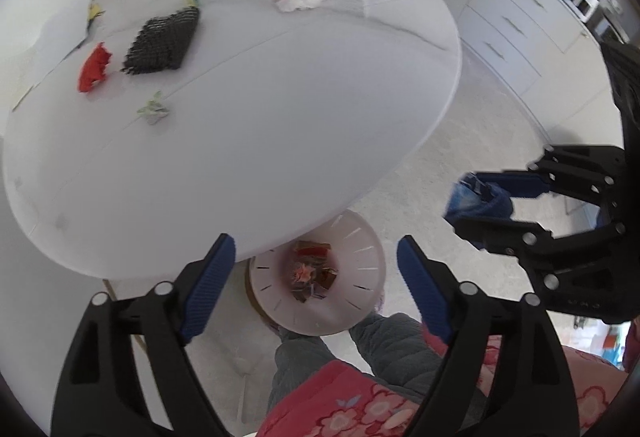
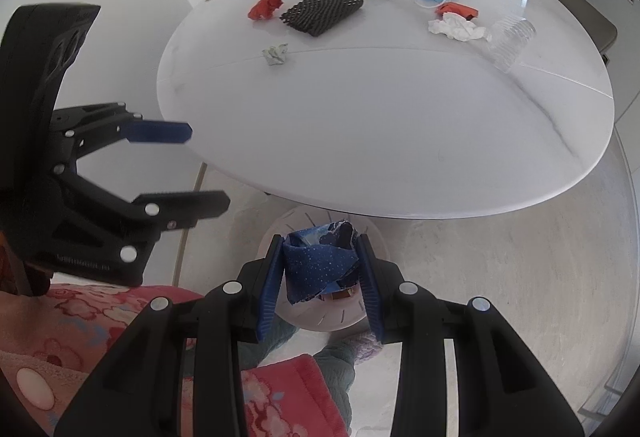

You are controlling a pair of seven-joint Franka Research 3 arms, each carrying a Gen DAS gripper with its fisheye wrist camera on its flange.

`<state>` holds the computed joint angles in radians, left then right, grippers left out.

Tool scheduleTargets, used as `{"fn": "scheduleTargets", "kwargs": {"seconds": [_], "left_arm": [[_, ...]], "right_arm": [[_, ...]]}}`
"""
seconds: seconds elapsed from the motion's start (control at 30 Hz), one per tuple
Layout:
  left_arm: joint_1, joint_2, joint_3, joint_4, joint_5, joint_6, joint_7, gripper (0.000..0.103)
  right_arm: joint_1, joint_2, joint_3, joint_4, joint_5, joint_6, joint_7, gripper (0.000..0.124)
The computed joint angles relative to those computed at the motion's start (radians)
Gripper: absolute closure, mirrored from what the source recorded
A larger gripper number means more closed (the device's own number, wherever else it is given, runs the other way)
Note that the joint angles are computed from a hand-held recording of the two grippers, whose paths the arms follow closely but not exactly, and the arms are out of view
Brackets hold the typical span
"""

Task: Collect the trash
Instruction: 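Carry both crumpled papers over the wastebasket and open both tools, then grasp the green crumpled paper with the left tool and lift it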

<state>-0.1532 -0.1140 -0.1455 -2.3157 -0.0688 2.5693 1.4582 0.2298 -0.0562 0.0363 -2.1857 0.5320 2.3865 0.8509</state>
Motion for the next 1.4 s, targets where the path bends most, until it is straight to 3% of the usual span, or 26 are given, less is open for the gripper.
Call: {"fn": "scheduleTargets", "kwargs": {"seconds": [0.5, 0.53, 0.57, 0.63, 0.7, 0.9, 1.4], "left_arm": [[0.024, -0.052, 0.015, -0.042, 0.059, 0.027, -0.104, 0.020], [0.024, -0.054, 0.017, -0.043, 0.059, 0.026, -0.104, 0.020], [0.024, -0.055, 0.018, -0.043, 0.058, 0.024, -0.104, 0.020], [0.026, -0.060, 0.020, -0.044, 0.060, 0.019, -0.108, 0.012], [0.030, -0.070, 0.018, -0.053, 0.072, 0.034, -0.125, 0.010], [0.032, -0.086, 0.027, -0.061, 0.074, 0.047, -0.137, 0.010], [0.068, -0.041, 0.045, -0.026, 0.118, 0.075, -0.139, 0.008]], "right_arm": [[0.017, -0.007, 0.010, -0.016, 0.015, -0.011, -0.039, 0.082], [0.019, -0.007, 0.011, -0.017, 0.011, -0.013, -0.035, 0.067], [0.020, -0.005, 0.012, -0.017, 0.008, -0.015, -0.030, 0.043], [0.025, -0.018, 0.023, -0.047, -0.034, 0.057, 0.025, 0.024], [0.030, -0.027, 0.027, -0.065, -0.067, 0.098, 0.058, 0.023], [0.028, -0.013, 0.015, -0.046, -0.073, 0.067, 0.103, 0.023], [0.012, 0.005, 0.009, -0.014, -0.112, 0.110, 0.178, 0.023]]}}
